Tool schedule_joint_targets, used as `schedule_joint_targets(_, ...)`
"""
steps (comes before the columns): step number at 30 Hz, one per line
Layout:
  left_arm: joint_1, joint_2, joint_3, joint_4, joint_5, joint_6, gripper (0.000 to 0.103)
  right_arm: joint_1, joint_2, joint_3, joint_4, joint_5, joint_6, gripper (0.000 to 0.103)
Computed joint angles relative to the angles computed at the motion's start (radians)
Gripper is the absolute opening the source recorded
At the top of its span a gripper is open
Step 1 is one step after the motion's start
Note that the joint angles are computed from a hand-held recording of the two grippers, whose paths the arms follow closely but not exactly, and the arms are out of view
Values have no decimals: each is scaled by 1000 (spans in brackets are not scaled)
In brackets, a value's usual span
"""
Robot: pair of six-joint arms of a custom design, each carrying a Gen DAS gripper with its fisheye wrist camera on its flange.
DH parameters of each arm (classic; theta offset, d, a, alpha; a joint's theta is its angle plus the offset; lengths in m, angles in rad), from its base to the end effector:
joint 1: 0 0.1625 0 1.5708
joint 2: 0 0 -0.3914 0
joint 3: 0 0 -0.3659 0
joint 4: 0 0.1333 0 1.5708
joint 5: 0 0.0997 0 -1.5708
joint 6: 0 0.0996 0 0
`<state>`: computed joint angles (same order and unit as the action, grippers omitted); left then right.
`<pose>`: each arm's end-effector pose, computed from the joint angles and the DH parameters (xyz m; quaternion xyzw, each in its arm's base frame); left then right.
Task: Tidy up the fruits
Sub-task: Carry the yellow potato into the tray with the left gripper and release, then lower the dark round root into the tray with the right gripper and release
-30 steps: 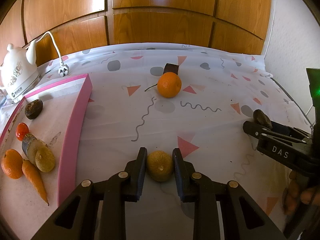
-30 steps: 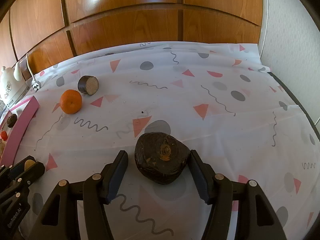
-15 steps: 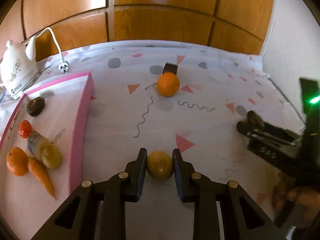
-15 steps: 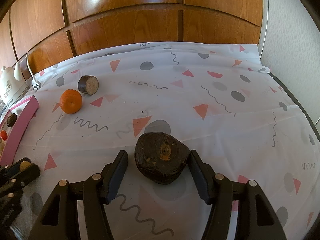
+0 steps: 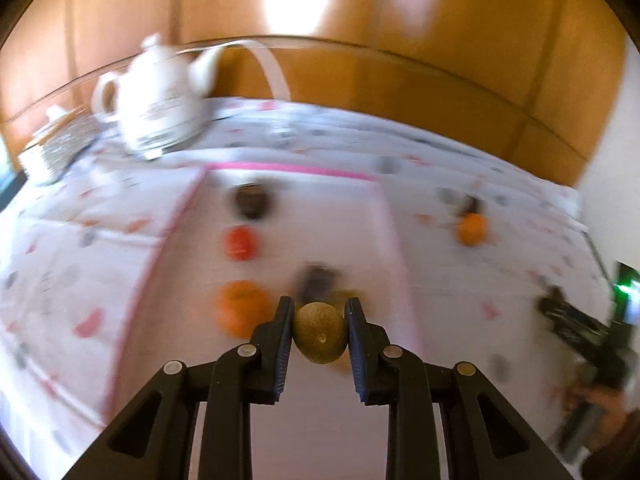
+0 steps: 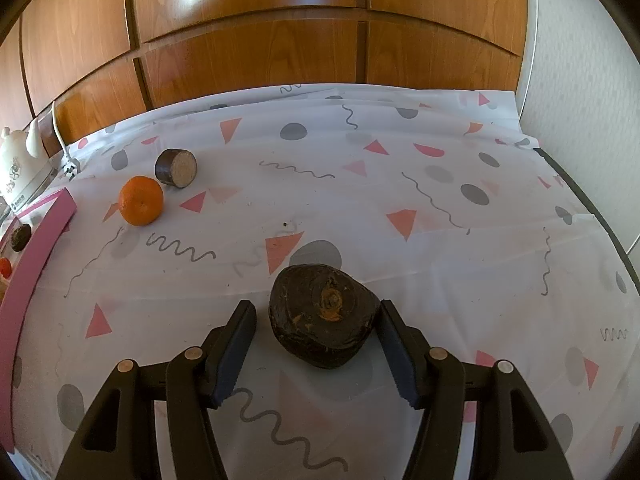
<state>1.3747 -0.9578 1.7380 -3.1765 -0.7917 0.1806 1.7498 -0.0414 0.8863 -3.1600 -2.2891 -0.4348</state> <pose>0.0815 -0.6330 0.2505 0.0090 0.8609 -0.3738 0.3450 0.2016 -0.7339 -0.0826 0.1416 -0.8700 0.2959 0.3682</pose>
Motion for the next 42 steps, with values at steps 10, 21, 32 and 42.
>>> schedule_joint_targets(10,42,-11,-11,-93,105,-12,35,4,8,-10,-1,-14,-10,63)
schedule_joint_targets(21,15,-42,42,-140,105,-24,48,9,22,-30,-1,-36,-25,63)
schedule_joint_targets(32,4,-85,97,-174,104,-15,50,15,22,-35,17,-44,-28,55)
schedule_joint_targets(42,11,-112,130,-201,105,-9,51,42,14,-27,77,-53,4,50)
